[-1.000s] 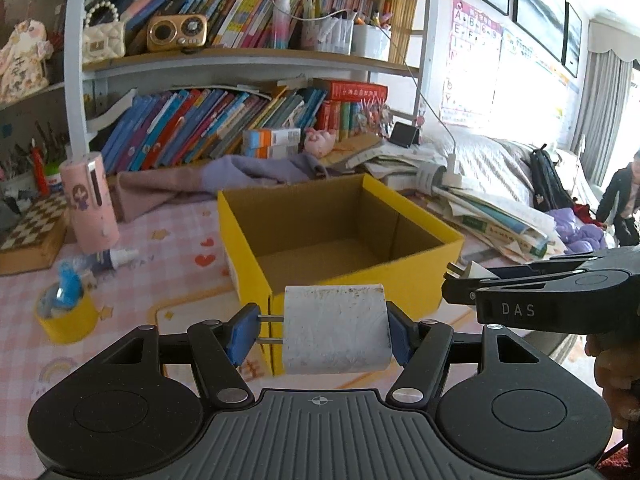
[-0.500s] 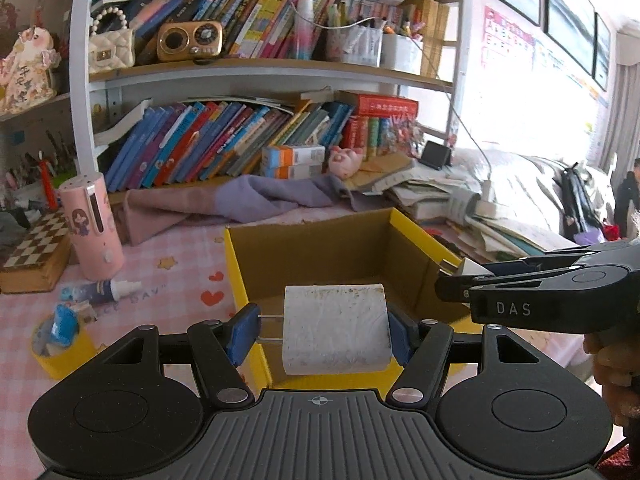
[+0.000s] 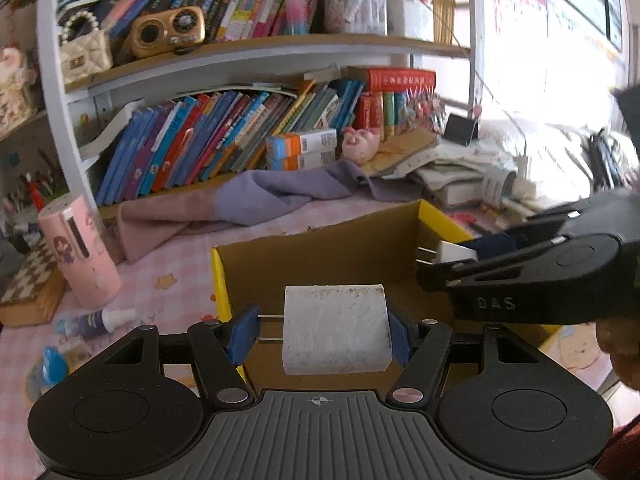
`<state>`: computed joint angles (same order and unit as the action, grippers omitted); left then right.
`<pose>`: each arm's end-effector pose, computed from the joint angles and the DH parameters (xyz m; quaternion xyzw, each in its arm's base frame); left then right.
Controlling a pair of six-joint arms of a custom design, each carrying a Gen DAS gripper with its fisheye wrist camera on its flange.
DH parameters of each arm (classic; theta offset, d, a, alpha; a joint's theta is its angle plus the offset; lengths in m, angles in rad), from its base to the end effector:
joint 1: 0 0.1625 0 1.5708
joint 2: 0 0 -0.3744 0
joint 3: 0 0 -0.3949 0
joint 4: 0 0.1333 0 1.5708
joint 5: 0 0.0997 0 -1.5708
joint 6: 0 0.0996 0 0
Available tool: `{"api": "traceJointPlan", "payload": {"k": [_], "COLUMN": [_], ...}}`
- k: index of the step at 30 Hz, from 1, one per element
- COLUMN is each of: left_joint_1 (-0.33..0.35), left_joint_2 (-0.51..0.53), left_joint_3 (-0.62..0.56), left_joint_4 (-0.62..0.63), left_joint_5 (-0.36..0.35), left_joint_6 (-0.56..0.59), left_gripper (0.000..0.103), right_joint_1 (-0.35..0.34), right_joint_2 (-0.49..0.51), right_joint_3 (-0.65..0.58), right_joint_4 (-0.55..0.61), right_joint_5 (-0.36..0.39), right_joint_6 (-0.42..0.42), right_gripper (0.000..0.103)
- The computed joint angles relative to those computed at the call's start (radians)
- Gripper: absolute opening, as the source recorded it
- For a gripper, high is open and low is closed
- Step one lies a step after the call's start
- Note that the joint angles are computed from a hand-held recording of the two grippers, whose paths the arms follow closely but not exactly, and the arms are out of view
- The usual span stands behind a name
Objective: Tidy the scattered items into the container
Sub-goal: 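Lower both tools into the yellow box and open them to release the items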
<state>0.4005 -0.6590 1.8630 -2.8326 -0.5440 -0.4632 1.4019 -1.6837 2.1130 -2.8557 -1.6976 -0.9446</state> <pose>-0.4122 -0.4118 -0.0226 0.2882 0.8218 -0.3751 0.3177 0.0422 -0.4706 0.3806 0.3191 -0.8505 0.3210 0.2677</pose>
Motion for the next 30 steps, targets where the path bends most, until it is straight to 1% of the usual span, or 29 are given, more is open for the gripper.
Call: {"api": "traceJointPlan", "payload": {"k": [3, 8, 11, 15, 18, 21, 23, 25, 27, 30], "left_joint_1": [0.024, 0.068, 0.092, 0.12, 0.133, 0.14, 0.142, 0.142, 0.141, 0.135], "left_joint_2": [0.02, 0.045, 0.058, 0.079, 0.087, 0.088, 0.092, 0.099, 0.106, 0.111], "left_joint_3": [-0.039, -0.104, -0.143, -0.195, -0.225, -0.242, -0.258, -0.274, -0.288, -0.295], "left_joint_4": [0.047, 0.147, 0.209, 0.308, 0.386, 0.433, 0.476, 0.514, 0.548, 0.576], "left_joint_5": [-0.004, -0.037, -0.052, -0.071, -0.098, -0.125, -0.129, -0.131, -0.134, -0.118], "left_joint_6": [0.035, 0.114, 0.152, 0.169, 0.168, 0.158, 0.136, 0.125, 0.124, 0.098], "left_gripper": [0.066, 0.067, 0.067, 0.067, 0.067, 0.067, 0.067, 0.067, 0.067, 0.067], "right_joint_1": [0.005, 0.021, 0.035, 0.051, 0.059, 0.061, 0.062, 0.061, 0.062, 0.063], "right_joint_2": [0.06, 0.149, 0.203, 0.264, 0.295, 0.325, 0.342, 0.349, 0.355, 0.359], "right_joint_3": [-0.053, -0.132, -0.18, -0.24, -0.269, -0.297, -0.325, -0.345, -0.354, -0.358], "right_joint_4": [0.037, 0.103, 0.146, 0.217, 0.267, 0.318, 0.377, 0.423, 0.445, 0.464], "right_joint_5": [-0.014, -0.06, -0.102, -0.166, -0.212, -0.258, -0.287, -0.292, -0.305, -0.32], "right_joint_6": [-0.019, -0.093, -0.148, -0.186, -0.206, -0.199, -0.163, -0.137, -0.121, -0.115], "right_gripper": [0.035, 0.035, 0.035, 0.035, 0.035, 0.035, 0.035, 0.035, 0.035, 0.035]}}
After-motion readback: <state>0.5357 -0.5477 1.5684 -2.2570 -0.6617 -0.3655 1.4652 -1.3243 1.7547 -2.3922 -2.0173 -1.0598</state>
